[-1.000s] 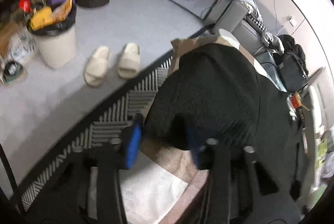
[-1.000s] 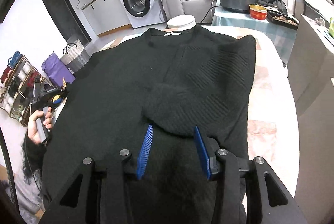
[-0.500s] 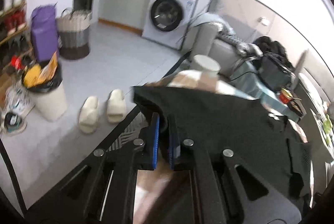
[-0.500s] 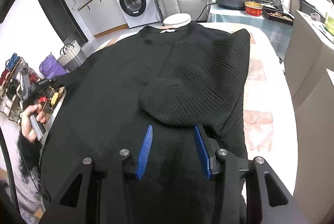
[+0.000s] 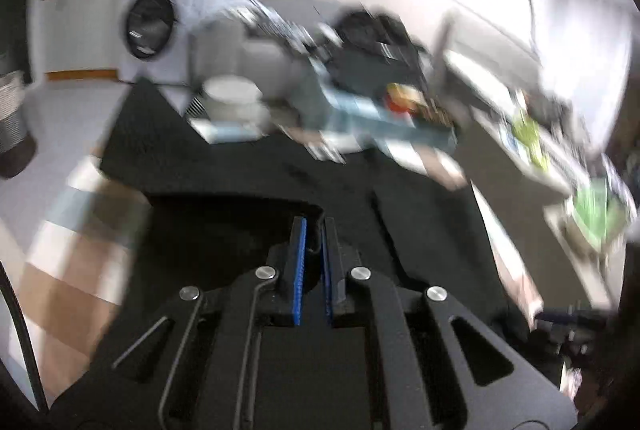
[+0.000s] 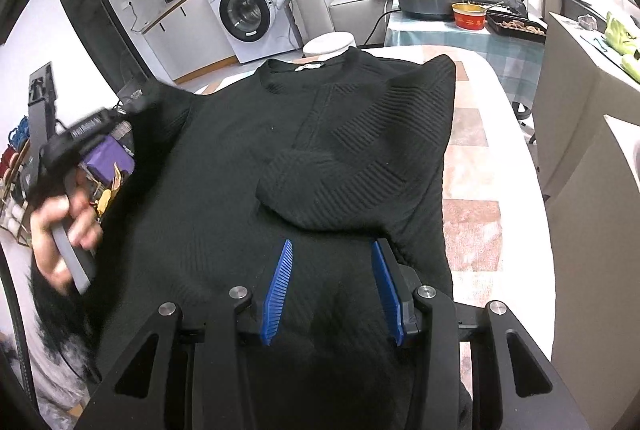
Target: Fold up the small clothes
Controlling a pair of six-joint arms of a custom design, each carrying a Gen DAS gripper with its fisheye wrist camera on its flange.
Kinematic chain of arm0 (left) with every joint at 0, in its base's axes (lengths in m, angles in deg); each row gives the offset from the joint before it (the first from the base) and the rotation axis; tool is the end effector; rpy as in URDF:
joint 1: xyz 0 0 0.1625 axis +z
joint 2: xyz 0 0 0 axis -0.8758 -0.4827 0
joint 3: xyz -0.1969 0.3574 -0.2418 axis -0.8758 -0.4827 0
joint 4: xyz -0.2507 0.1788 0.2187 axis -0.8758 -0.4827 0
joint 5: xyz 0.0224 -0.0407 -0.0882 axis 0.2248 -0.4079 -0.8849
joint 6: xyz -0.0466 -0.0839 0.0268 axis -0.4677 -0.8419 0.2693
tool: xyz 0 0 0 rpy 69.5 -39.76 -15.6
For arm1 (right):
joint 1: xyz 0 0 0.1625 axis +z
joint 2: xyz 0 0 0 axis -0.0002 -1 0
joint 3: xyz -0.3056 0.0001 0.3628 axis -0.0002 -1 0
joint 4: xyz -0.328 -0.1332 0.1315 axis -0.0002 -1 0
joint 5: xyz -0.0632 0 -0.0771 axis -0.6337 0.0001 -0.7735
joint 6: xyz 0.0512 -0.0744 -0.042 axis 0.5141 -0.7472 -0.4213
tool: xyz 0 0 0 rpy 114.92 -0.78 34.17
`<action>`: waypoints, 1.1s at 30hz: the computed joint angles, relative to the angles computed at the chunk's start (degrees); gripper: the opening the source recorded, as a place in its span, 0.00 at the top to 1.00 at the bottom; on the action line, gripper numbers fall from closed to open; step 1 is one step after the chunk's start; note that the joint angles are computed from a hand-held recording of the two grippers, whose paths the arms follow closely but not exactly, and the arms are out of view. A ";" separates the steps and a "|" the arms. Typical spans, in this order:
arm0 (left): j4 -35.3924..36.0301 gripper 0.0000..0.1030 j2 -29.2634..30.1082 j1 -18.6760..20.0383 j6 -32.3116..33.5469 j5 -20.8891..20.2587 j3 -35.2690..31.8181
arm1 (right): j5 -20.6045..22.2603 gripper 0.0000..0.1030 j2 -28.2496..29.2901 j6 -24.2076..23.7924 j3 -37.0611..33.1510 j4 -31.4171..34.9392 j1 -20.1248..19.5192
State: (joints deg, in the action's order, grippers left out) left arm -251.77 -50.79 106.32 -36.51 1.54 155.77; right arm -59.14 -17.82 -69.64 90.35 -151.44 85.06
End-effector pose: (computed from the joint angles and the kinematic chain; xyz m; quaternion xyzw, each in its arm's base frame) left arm -0.3394 -0.6480 0.0010 0.0821 0.8581 -0.4268 0.2736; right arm 0.0677 -0.5458 0.2891 0.2470 -0.9336 0.1936 0.1727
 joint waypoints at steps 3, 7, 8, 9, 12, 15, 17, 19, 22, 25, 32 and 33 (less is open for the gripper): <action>11.63 0.86 1.84 0.87 -6.42 -4.37 -4.61 | 0.09 0.59 0.29 0.55 -0.37 0.59 -0.35; 13.56 0.52 1.22 0.67 -10.76 -5.09 -3.02 | 0.25 0.59 0.28 0.41 -0.40 1.00 -0.73; 11.92 0.44 0.81 0.32 -10.99 -4.44 -1.62 | 0.32 0.59 0.28 0.34 -0.37 0.99 -0.85; 9.88 0.40 0.01 0.18 -10.81 -3.80 0.17 | 0.43 0.59 0.30 0.34 -0.46 1.08 -0.97; 6.94 0.34 -3.10 0.42 -12.09 -1.30 5.33 | 0.53 0.59 0.62 0.69 -0.92 1.27 -1.26; 7.41 0.34 -6.27 1.79 -14.85 0.45 9.25 | 0.76 0.59 0.84 0.99 -1.03 1.05 -1.47; 8.29 0.34 -8.63 3.29 -16.56 -0.85 12.09 | 0.99 0.59 0.94 1.32 -1.00 1.07 -1.58; 6.66 0.34 -8.74 4.09 -15.78 -2.13 12.94 | 0.84 0.59 0.93 1.44 -0.79 0.99 -1.55; 5.14 0.34 -6.54 5.72 -13.30 -2.39 9.68 | 0.65 0.59 0.79 1.40 -0.73 1.26 -1.44; 6.52 0.34 -3.53 7.47 -10.82 -2.62 3.34 | 0.69 0.59 0.32 1.36 -0.60 1.35 -1.49; 17.42 0.34 5.98 11.39 -3.81 -12.22 -18.25 | 0.06 0.58 -0.71 2.95 -0.10 0.96 -2.68; 18.18 0.34 6.94 11.14 -2.60 -13.24 -19.94 | -0.24 0.58 -0.76 2.98 -0.11 0.96 -2.83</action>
